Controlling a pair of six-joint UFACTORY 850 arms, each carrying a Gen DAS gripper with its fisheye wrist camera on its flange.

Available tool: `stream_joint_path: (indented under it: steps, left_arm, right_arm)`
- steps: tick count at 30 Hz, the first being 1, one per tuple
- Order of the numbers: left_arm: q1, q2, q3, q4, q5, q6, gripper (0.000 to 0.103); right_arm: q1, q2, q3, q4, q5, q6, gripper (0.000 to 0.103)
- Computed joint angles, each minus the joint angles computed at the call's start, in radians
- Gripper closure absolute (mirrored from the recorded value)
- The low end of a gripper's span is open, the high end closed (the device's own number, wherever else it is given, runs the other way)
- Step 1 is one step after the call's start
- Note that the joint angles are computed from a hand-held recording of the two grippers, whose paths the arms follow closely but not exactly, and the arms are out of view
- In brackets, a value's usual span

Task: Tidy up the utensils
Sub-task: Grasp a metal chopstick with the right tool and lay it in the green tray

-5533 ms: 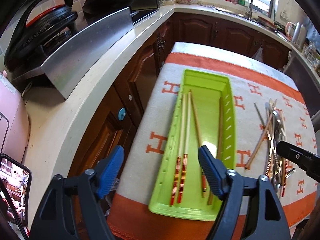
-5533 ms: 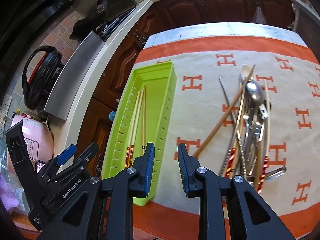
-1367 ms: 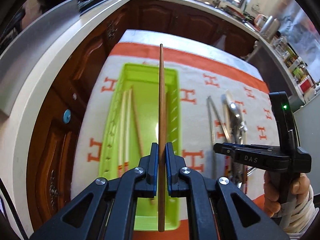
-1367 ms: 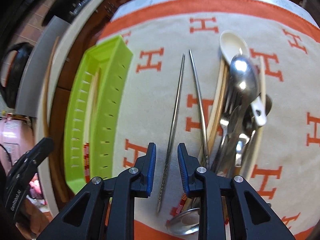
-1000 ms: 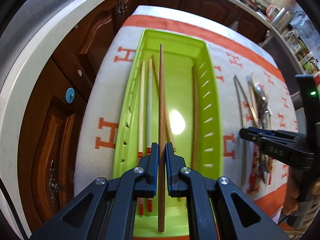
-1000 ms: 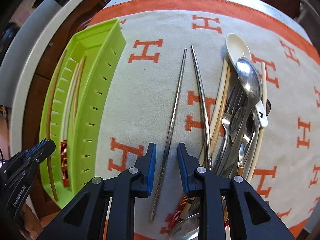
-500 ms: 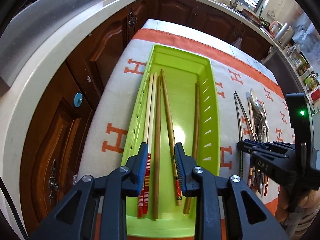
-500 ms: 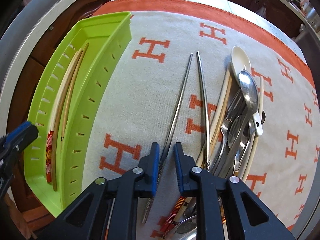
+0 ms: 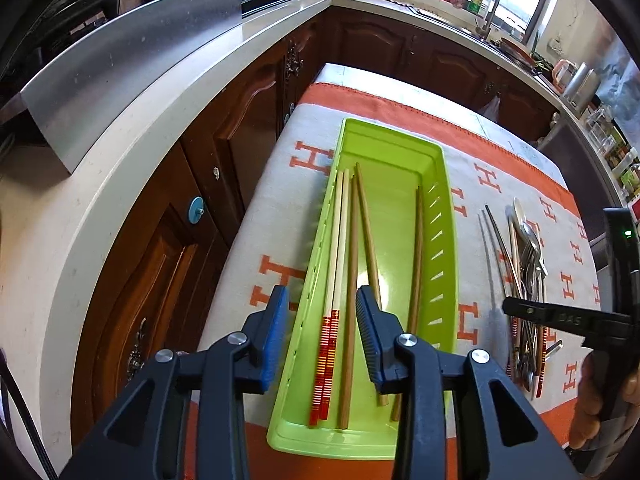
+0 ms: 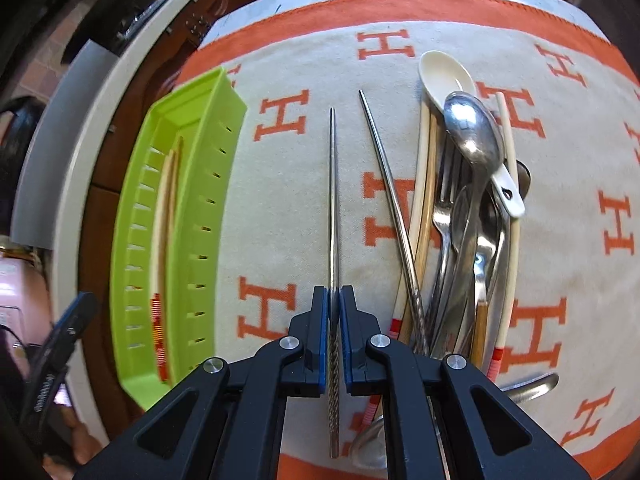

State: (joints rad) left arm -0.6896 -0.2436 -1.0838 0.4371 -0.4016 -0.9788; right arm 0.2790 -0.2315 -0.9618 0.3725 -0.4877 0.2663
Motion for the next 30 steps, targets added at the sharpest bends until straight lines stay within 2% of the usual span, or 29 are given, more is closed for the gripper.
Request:
stream_joint_path:
  steps: [3,5,10,15,21,30]
  left_arm:
    - [0.001,0.008,0.010,0.006,0.002,-0.012,0.070]
    - [0.003,0.013,0.015,0.016,0.003,-0.025,0.070]
    - [0.006,0.032,0.027,0.114,-0.019,-0.127,0.064]
    - [0.013,0.052,0.039,0.202,-0.036,-0.218,0.063]
    - [0.010,0.066,0.045,0.266,-0.053,-0.278,0.061]
    - [0.009,0.070,0.050,0.271,-0.067,-0.281,0.060]
  right_arm:
    - [-0.012,0.035,0.014,0.051,0.005,-0.042,0.097]
    - [-0.050,0.062,0.024,0.110,-0.009,-0.124,0.097]
    - [-0.040,0.110,0.016,0.210,-0.029,-0.219,0.097]
    - [-0.008,0.083,-0.037,0.360,-0.063,-0.335,0.097]
    - [0.037,-0.002,-0.129,0.390,-0.070,-0.314,0.097]
    - [0.050,-0.082,-0.187,0.413,-0.094,-0.300,0.094]
